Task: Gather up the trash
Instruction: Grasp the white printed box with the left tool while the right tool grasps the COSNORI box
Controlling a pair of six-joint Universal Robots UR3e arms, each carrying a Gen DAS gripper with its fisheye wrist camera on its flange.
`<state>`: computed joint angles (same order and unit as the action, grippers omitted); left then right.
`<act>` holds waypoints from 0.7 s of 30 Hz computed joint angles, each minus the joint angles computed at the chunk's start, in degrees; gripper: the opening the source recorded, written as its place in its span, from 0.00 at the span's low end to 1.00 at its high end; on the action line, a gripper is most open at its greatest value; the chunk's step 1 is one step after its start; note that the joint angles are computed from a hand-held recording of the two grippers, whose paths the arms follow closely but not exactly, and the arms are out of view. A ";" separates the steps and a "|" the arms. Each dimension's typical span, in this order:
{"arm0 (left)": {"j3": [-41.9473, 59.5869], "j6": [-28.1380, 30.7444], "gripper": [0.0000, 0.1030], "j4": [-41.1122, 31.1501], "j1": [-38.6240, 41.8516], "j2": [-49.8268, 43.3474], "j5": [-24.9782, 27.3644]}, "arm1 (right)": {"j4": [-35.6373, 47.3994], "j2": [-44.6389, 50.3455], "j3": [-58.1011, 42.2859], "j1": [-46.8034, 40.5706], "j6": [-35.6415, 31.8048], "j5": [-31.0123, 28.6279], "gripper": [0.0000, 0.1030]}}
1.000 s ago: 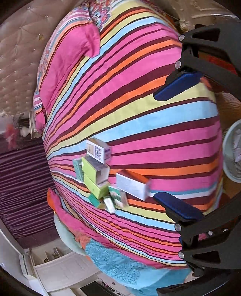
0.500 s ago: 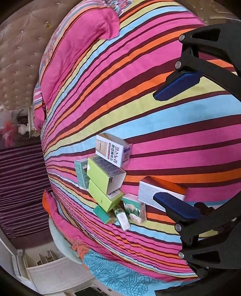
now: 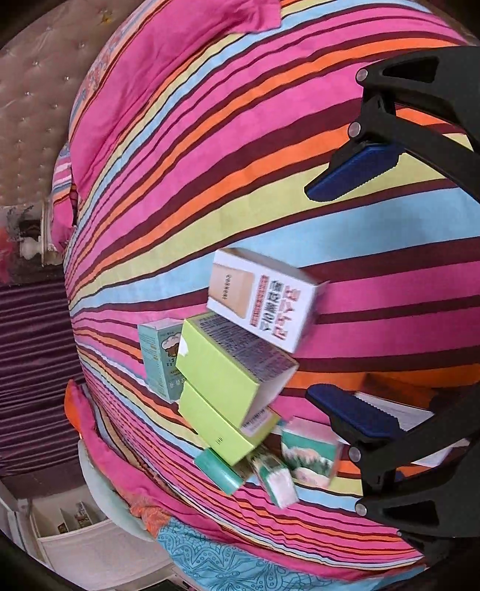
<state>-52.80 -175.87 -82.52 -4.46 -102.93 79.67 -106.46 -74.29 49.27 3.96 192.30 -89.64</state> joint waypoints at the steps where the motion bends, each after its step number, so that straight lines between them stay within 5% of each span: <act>1: 0.86 -0.13 0.87 -0.03 -0.43 -0.99 0.44 | 0.56 1.28 -1.57 0.23 -0.35 -0.47 0.92; 6: 4.02 -1.13 0.87 0.29 -2.09 -4.19 2.36 | 3.09 6.36 -8.06 0.50 -1.61 -0.81 0.92; 9: 5.64 -1.42 0.72 0.60 -2.90 -5.66 4.09 | 5.68 9.80 -12.90 1.07 -2.39 -2.60 0.89; 12: 7.70 -0.78 0.46 -0.31 -2.68 -6.67 2.76 | 8.95 11.87 -15.94 -0.22 -3.16 -0.14 0.57; 21: 5.68 0.27 0.46 -1.27 -0.54 -4.35 -0.69 | 4.48 -0.56 0.57 -3.98 -3.58 5.48 0.55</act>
